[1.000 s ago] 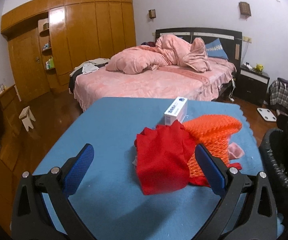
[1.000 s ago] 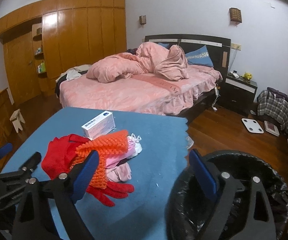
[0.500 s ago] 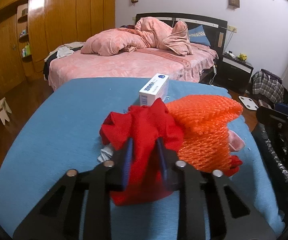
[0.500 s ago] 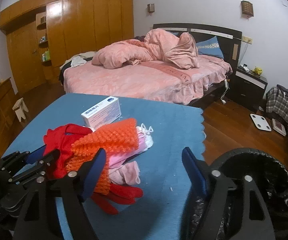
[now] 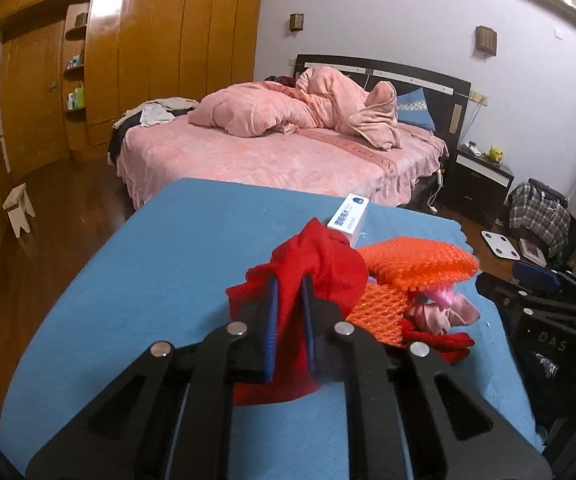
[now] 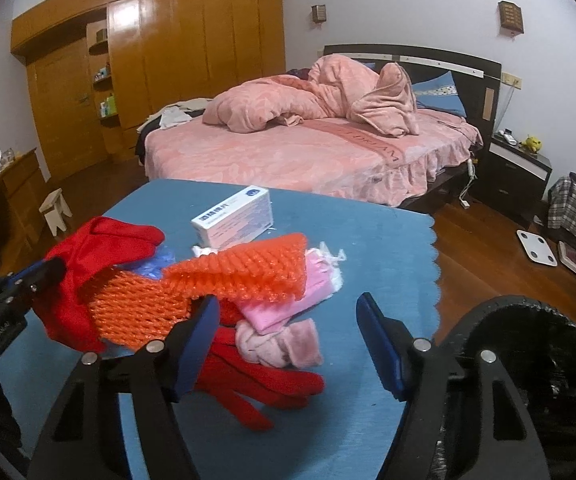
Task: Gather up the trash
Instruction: 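Reach to the pile and grasp the red glove with the left tool, then grasp the orange foam net with the right tool while the left tool holds the red glove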
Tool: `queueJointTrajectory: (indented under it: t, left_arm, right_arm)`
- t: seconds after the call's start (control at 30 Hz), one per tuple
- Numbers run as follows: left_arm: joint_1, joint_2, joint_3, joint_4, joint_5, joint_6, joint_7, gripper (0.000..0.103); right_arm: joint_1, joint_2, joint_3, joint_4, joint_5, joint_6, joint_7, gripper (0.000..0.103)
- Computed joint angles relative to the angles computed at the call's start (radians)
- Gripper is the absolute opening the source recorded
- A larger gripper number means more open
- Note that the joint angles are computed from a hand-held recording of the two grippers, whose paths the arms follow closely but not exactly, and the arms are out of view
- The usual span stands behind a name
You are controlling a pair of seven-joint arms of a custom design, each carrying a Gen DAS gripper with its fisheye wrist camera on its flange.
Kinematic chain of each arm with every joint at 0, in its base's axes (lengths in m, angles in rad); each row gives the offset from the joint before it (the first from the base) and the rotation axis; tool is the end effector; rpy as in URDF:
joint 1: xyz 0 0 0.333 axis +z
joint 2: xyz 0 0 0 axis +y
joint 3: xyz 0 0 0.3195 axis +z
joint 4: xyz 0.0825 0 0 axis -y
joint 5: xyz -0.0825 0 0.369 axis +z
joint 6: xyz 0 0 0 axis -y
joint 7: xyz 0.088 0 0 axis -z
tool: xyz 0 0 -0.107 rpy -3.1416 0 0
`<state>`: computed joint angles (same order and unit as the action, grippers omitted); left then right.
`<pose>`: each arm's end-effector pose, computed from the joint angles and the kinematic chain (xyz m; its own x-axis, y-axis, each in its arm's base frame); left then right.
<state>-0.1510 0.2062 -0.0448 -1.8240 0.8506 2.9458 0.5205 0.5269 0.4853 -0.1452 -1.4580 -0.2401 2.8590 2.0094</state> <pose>0.6207 -0.1709 0.5243 0.0428 -0.9939 0.1021 -0.5498 -0.1087 -0.8282 0.6654 0.3082 0.5247 0.2193 -0.9738 -0.0599 -0.5896 -0.0833 -0.8034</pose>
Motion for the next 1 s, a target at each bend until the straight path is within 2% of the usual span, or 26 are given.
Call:
queueJointTrajectory:
  t: [0.1,0.17,0.23,0.3,0.47,0.53,0.57,0.7,0.73,0.77,0.8,0.83,0.87,0.9,0.93,1.0]
  left_arm:
    - [0.026,0.011,-0.037,-0.003,-0.103,-0.038,0.109,0.013]
    - [0.029,0.017,-0.040,-0.005,-0.144,-0.051,0.142,0.015]
    - [0.026,0.018,-0.035,-0.007,-0.160,-0.056,0.152,0.020]
    - [0.020,0.015,-0.020,-0.009,-0.150,-0.049,0.140,0.032]
    - [0.023,0.030,-0.016,0.012,-0.157,-0.037,0.150,0.033]
    - [0.033,0.048,-0.030,0.033,-0.198,-0.044,0.193,0.033]
    - [0.033,0.056,-0.032,0.041,-0.211,-0.049,0.206,0.034]
    - [0.035,0.078,-0.041,0.058,-0.272,-0.063,0.258,0.054]
    - [0.031,0.083,-0.039,0.063,-0.277,-0.071,0.265,0.055]
    - [0.030,0.084,-0.039,0.062,-0.285,-0.075,0.273,0.055]
    - [0.031,0.084,-0.040,0.058,-0.295,-0.076,0.283,0.054]
    - [0.030,0.085,-0.042,0.058,-0.305,-0.082,0.290,0.053]
    - [0.030,0.084,-0.042,0.054,-0.314,-0.087,0.295,0.044]
    - [0.034,0.083,-0.047,0.051,-0.328,-0.087,0.306,0.029]
    - [0.041,0.083,-0.054,0.050,-0.348,-0.086,0.325,0.023]
    - [0.050,0.078,-0.062,0.039,-0.376,-0.064,0.350,0.008]
  right_arm:
    - [-0.004,0.016,0.016,0.024,0.009,-0.020,-0.021,0.070]
    - [0.005,0.025,0.009,0.035,0.003,-0.028,-0.020,0.071]
    - [0.008,0.045,0.001,0.064,0.000,-0.045,-0.013,0.073]
    - [0.003,0.065,0.003,0.095,0.008,-0.060,-0.009,0.075]
    - [-0.019,0.121,0.023,0.192,0.043,-0.090,-0.031,0.076]
    - [-0.031,0.149,0.036,0.242,0.066,-0.106,-0.047,0.076]
    - [-0.035,0.167,0.039,0.272,0.075,-0.120,-0.055,0.076]
    - [-0.052,0.251,0.064,0.413,0.116,-0.232,-0.104,0.076]
    - [-0.055,0.263,0.071,0.429,0.125,-0.256,-0.117,0.075]
    - [-0.061,0.270,0.082,0.439,0.138,-0.274,-0.134,0.069]
    - [-0.070,0.271,0.098,0.438,0.155,-0.278,-0.156,0.063]
    - [-0.082,0.267,0.120,0.427,0.177,-0.278,-0.188,0.050]
    - [-0.093,0.263,0.140,0.418,0.199,-0.280,-0.224,0.043]
    - [-0.094,0.251,0.146,0.396,0.212,-0.267,-0.245,0.039]
    - [-0.092,0.233,0.145,0.366,0.220,-0.243,-0.257,0.032]
    - [-0.094,0.207,0.153,0.324,0.241,-0.205,-0.287,0.029]
